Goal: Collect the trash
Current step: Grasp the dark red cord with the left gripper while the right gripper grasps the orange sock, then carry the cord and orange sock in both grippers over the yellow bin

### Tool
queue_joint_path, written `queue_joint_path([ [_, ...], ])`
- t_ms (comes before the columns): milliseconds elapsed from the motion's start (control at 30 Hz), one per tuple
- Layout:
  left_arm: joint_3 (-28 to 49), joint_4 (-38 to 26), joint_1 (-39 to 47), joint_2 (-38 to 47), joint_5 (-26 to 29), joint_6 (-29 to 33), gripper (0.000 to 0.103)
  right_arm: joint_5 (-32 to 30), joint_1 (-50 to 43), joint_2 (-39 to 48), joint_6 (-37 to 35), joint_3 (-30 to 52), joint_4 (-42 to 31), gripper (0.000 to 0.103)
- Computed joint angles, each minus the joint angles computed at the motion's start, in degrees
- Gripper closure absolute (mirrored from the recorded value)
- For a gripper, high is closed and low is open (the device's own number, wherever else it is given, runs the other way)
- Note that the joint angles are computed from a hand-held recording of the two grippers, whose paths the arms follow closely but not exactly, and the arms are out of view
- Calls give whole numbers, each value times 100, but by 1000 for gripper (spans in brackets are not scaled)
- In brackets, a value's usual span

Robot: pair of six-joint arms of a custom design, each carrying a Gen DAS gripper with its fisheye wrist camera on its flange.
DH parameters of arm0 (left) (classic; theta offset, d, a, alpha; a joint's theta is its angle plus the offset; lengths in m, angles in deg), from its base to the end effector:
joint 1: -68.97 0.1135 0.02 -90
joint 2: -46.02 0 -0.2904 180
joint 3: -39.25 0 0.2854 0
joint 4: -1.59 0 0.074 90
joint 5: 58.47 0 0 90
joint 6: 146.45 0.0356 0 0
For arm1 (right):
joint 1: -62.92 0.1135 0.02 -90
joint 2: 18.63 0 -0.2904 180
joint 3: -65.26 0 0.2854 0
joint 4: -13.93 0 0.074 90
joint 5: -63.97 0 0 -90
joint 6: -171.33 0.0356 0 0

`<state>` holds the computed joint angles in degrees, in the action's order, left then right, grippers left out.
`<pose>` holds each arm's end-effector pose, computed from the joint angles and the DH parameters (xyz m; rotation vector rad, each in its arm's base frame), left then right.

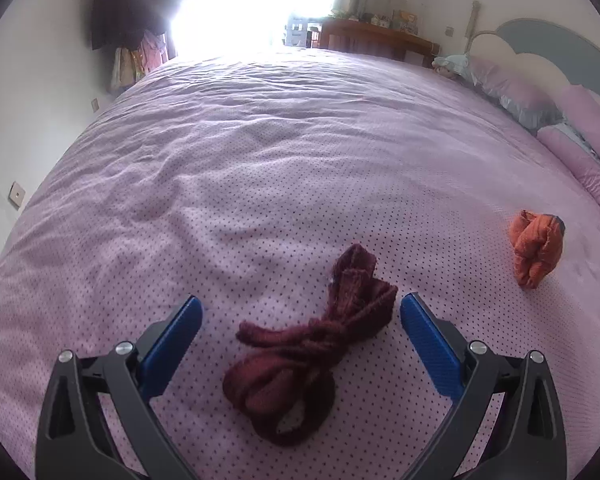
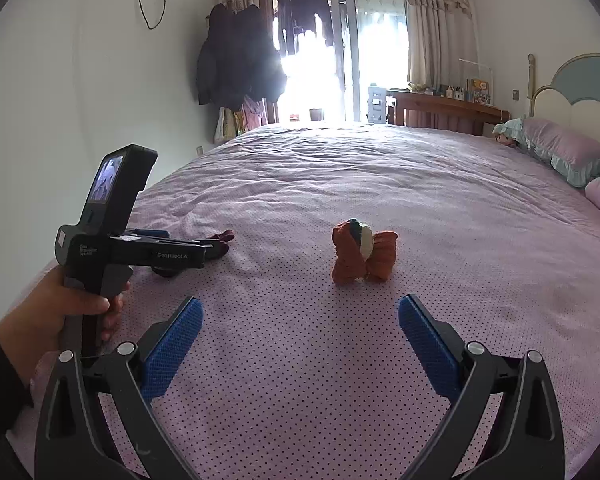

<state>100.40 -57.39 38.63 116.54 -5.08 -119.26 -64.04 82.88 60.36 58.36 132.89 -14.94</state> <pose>0.2201 -0.1042 0.2455 -0.8233 2.2801 0.2142 0.2954 0.1306 0.2764 -1.1138 1.8876 0.7188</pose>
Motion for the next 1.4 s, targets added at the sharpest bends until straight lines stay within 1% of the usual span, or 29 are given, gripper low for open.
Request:
queue_joint_path([
  [33,-33,172,87,-8,124,203,8,46,12,58,3,38,7,8],
  [100,-60,392,171,93,338,480,30,159,40,183,0,146,-44,8],
  [133,-6,330,122,189,267,455,32,206,54,259,6,216,-73,8],
  [167,-9,359,71,185,225,485,40,248,68,338,22,297,-107,8],
  [200,-37,413,58,140,225,534,55,264,83,413,57,356,-98,8],
  [233,-69,466,53,79,237,570,63,253,87,475,72,422,-121,8],
  [267,-123,530,47,-12,255,574,77,262,100,538,84,501,-160,8],
  [300,-184,587,30,-97,267,540,81,294,121,599,116,573,-183,8],
  [400,-356,723,-117,-354,171,348,82,416,198,801,198,778,-181,8],
  [567,-373,793,-427,-496,-32,208,82,891,453,1246,268,1188,-140,8],
  [667,-321,820,-509,-470,-92,202,82,1195,642,1736,357,1651,-250,8],
  [767,-363,915,-547,-516,-51,223,82,1523,808,2391,503,2353,-551,8],
  [833,-396,963,-522,-536,23,242,82,1650,858,2644,622,2629,-645,10],
  [900,-411,981,-511,-543,55,237,82,1612,856,2805,656,2835,-792,26],
  [933,-419,994,-507,-550,67,246,82,1502,832,2869,626,2952,-915,46],
  [967,-412,994,-520,-545,56,239,82,1426,809,2910,584,3020,-1043,57],
  [1000,-414,1008,-508,-558,69,270,82,1399,792,2857,547,2946,-1019,61],
  [1033,-400,1009,-537,-553,67,273,82,1352,763,2775,468,2820,-925,68],
  [1067,-380,998,-599,-550,45,235,82,1298,730,2695,395,2720,-896,72],
  [1133,-341,1002,-730,-551,23,195,82,1037,614,2552,357,2572,-940,74],
  [1233,-60,817,-1224,-358,-311,-47,82,581,390,2219,267,2261,-1034,75],
  [1333,307,613,-1826,-105,-662,-325,82,-34,43,1669,-90,1772,-1263,75],
  [1400,665,373,-2305,229,-910,-581,82,-399,-243,1208,-398,1406,-1446,75],
])
